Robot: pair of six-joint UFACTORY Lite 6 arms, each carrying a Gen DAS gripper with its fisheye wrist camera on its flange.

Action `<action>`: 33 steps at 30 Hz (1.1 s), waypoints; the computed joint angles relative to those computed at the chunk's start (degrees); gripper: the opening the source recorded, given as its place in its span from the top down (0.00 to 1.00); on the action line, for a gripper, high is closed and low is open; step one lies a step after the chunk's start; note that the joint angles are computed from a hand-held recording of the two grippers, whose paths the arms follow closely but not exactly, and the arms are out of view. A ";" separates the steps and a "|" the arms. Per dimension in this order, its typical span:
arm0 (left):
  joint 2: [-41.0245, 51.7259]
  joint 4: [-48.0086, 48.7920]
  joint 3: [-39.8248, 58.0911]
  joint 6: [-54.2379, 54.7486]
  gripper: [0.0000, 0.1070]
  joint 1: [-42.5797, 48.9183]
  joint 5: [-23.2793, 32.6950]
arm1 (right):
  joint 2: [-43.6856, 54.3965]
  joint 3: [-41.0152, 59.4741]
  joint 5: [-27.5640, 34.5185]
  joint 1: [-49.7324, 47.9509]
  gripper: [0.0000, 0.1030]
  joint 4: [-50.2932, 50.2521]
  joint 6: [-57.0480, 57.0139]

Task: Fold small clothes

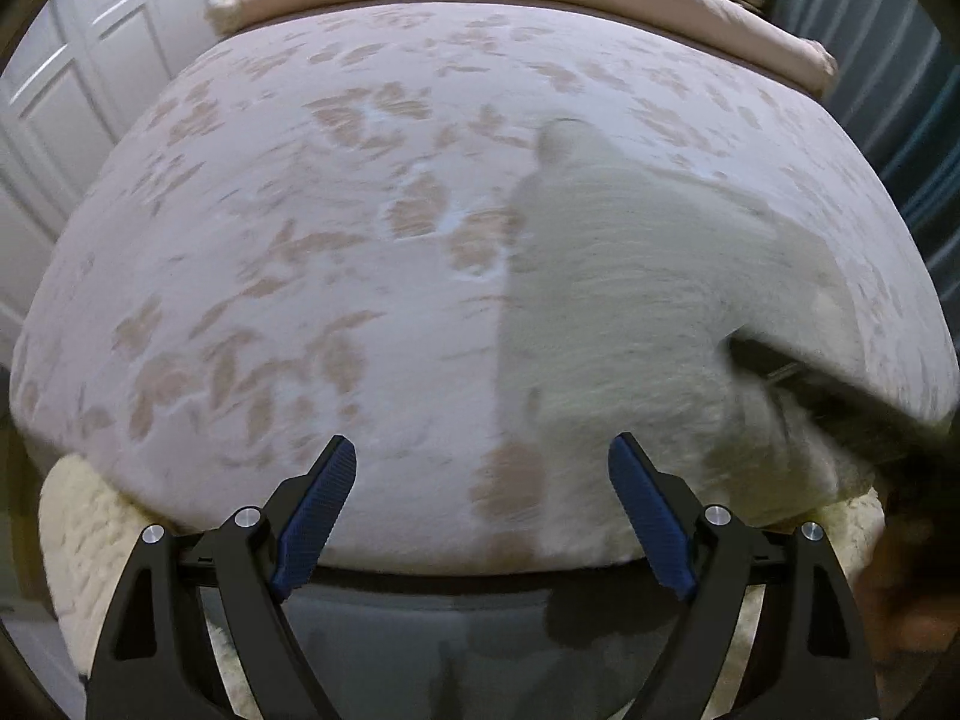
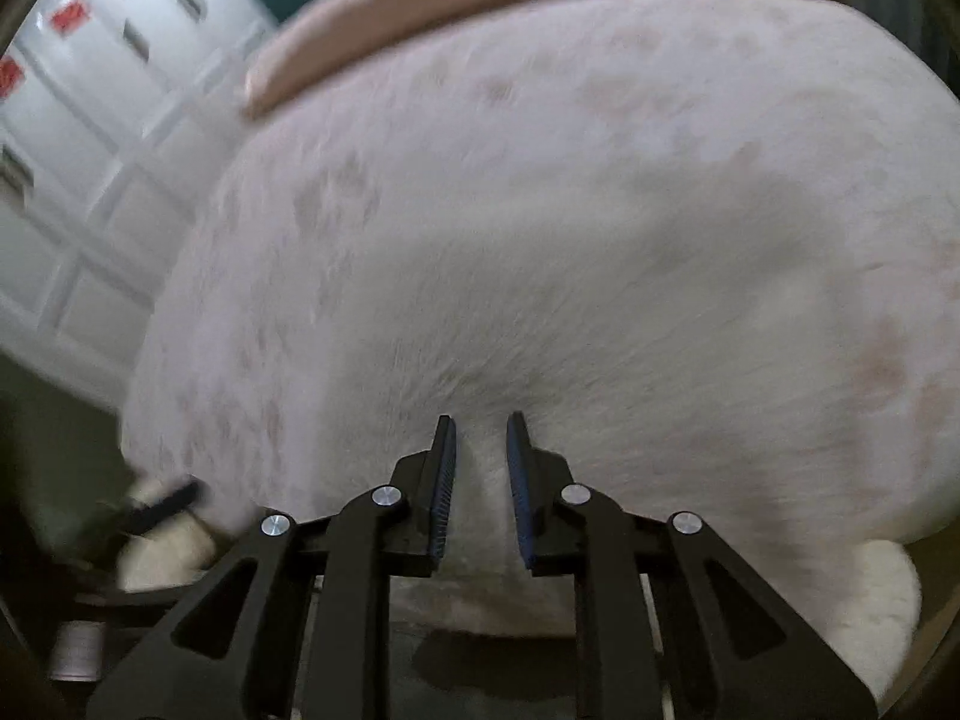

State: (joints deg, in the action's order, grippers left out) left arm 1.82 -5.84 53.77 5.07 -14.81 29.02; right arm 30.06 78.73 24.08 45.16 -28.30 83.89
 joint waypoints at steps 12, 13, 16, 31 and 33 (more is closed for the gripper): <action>-0.33 6.26 -1.57 -3.38 0.23 0.46 -0.14 | 10.19 14.09 5.21 0.44 0.78 12.04 -15.14; -0.68 7.36 -2.27 -4.38 0.23 -0.34 -0.60 | 9.21 12.79 3.54 0.10 0.78 11.80 -14.05; -2.24 4.33 -3.45 -1.87 0.23 0.16 -0.82 | 0.94 6.42 0.44 -1.41 0.78 14.15 -11.51; 2.42 10.08 0.02 -8.95 0.23 -5.74 -1.65 | -23.19 -25.08 9.24 3.94 0.75 -5.82 20.36; 3.20 9.94 0.86 -9.56 0.23 -6.72 -1.57 | -25.58 -25.93 12.09 4.82 0.75 -6.90 21.98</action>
State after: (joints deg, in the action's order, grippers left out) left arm 5.02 4.10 54.63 -4.49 -21.53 27.45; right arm 4.48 52.79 36.18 49.98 -35.19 105.87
